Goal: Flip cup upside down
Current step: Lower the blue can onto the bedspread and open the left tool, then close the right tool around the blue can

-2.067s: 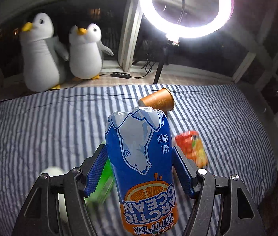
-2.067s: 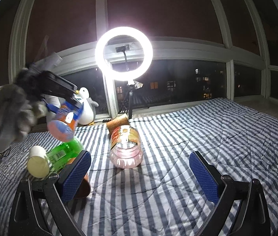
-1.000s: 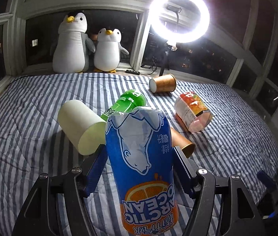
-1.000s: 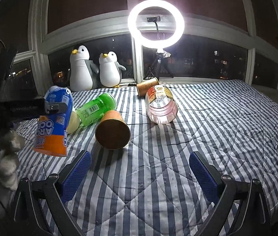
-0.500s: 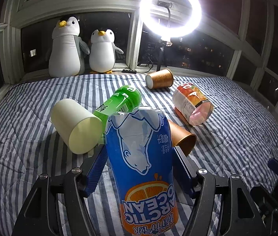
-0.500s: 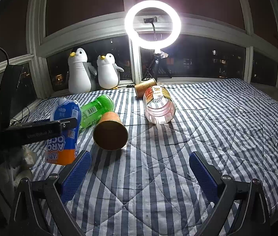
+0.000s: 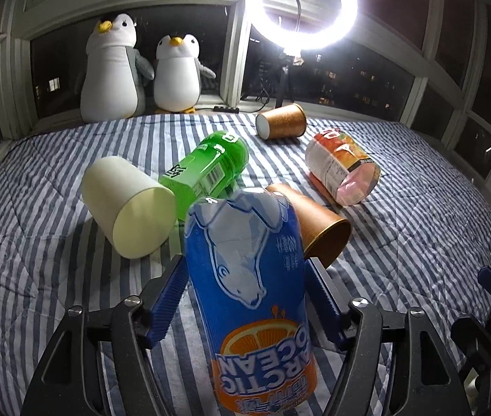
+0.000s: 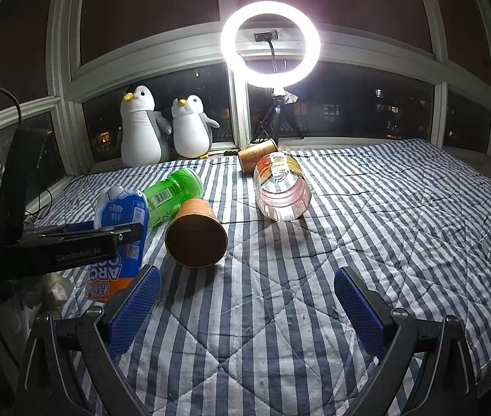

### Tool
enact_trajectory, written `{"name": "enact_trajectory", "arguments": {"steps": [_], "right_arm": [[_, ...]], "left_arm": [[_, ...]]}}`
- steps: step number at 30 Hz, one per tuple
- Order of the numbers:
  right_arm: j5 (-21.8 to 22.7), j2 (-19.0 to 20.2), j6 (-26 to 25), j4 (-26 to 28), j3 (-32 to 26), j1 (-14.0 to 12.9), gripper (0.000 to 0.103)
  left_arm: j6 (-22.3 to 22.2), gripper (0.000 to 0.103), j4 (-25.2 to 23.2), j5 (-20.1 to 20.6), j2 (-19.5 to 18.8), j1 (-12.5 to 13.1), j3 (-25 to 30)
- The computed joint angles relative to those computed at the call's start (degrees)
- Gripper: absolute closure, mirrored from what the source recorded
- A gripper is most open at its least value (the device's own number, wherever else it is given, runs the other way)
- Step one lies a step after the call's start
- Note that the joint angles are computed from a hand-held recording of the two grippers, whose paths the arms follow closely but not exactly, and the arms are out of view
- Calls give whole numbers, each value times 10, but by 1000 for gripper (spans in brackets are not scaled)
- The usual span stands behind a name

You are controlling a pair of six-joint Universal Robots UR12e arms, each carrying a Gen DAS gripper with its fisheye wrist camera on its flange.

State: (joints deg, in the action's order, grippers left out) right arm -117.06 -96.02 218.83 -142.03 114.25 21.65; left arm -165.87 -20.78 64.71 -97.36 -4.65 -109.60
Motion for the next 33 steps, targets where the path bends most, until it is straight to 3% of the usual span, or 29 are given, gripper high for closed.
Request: {"name": "enact_trajectory", "arguments": {"steps": [2, 10, 13, 16, 21, 27, 33], "right_arm": [[0, 1, -2, 0, -1, 0, 4], [31, 6, -19, -14, -8, -11, 4], [67, 11, -43, -23, -20, -22, 4], [139, 21, -72, -22, -40, -42, 4], [267, 56, -125, 38, -94, -75, 4], [367, 114, -183, 137, -162, -93, 4], [404, 171, -219, 248, -231, -95, 11]], "left_arm": [[-5, 15, -1, -5, 0, 2, 2], [-23, 10, -11, -36, 13, 26, 0], [-25, 10, -13, -36, 25, 39, -7], [-26, 10, -15, -33, 41, 56, -19], [-8, 9, -21, -22, 66, 81, -42], [4, 9, -39, -31, 89, 112, -64], [10, 9, -51, -31, 103, 128, -77]]}}
